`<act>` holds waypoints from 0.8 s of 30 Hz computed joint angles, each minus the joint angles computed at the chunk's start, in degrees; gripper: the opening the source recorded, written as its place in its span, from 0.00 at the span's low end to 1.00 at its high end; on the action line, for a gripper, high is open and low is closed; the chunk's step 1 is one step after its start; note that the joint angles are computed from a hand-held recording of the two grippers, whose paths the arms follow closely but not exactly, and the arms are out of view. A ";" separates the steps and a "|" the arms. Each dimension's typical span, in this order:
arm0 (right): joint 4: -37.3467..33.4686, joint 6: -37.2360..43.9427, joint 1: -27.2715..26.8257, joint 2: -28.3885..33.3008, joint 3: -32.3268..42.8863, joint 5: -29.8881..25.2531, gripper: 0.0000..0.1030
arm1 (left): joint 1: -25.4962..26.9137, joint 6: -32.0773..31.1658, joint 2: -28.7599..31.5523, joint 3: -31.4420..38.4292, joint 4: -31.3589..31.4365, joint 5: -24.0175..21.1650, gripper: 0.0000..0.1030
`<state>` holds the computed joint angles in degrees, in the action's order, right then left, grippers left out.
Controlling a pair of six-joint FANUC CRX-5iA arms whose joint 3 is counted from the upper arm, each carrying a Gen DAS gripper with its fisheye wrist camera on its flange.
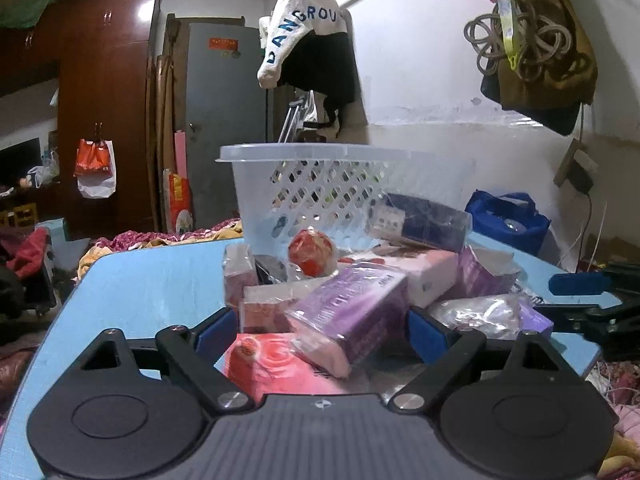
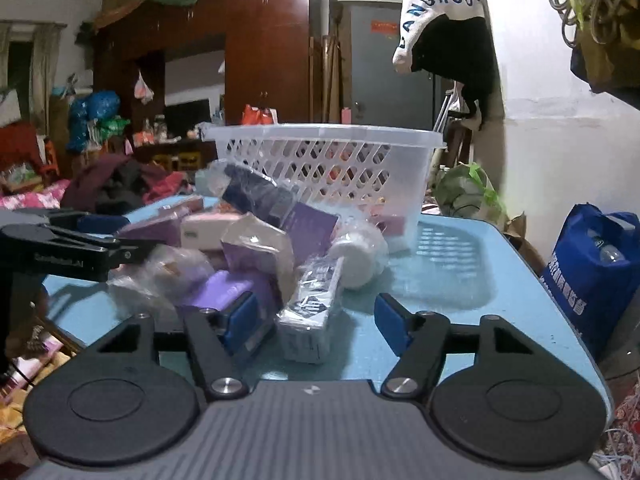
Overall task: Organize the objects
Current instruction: 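Grasp the purple box with the left tool while the right tool grasps the white box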
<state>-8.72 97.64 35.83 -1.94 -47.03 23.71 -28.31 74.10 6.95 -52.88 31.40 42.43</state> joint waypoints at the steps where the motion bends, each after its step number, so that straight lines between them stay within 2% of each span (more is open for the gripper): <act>1: 0.07 -0.09 -0.05 0.73 0.48 -0.17 0.67 | -0.41 -0.80 0.28 0.10 0.63 0.22 0.90; 5: 5.41 -5.86 -1.44 3.01 -0.15 0.64 0.56 | -0.57 -0.31 0.71 0.40 -0.18 0.68 0.90; 6: 6.52 -7.10 -1.78 3.40 -0.37 1.11 0.51 | -0.58 -0.17 0.72 0.50 -0.31 0.58 0.90; 7: 6.02 -6.86 -1.60 3.52 -0.63 1.57 0.39 | -0.64 -0.35 0.79 0.56 -0.39 0.75 0.89; 8: 5.28 -6.07 -1.49 3.38 -0.70 1.64 0.34 | -0.65 -0.51 0.88 0.60 -0.44 0.83 0.84; 9: 4.30 -4.98 -1.42 3.07 -0.65 1.63 0.33 | -0.44 -0.34 0.88 0.67 -0.90 0.72 0.70; 10: 2.89 -3.46 -1.27 2.73 -0.54 1.60 0.33 | -0.04 0.64 0.81 0.63 -2.02 0.76 0.66; 11: 1.26 -1.76 -1.12 2.25 -0.40 1.40 0.33 | 0.07 1.79 0.84 0.57 -2.40 1.24 0.66; 13: -0.18 -0.15 -1.19 1.67 -0.31 1.28 0.32 | -0.94 3.32 1.31 -0.52 -1.37 5.38 0.65; 16: -0.03 -0.42 -1.70 1.27 -0.58 1.69 0.32 | -1.52 4.33 0.68 -2.02 -1.15 8.88 0.65; 24: -0.01 -1.31 -2.66 1.30 -0.68 2.91 0.32 | 1.01 7.59 -0.66 -2.64 -4.00 7.34 0.65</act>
<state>-8.72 96.33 33.17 -0.64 -47.71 26.61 -27.31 81.69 6.29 -55.53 27.39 49.78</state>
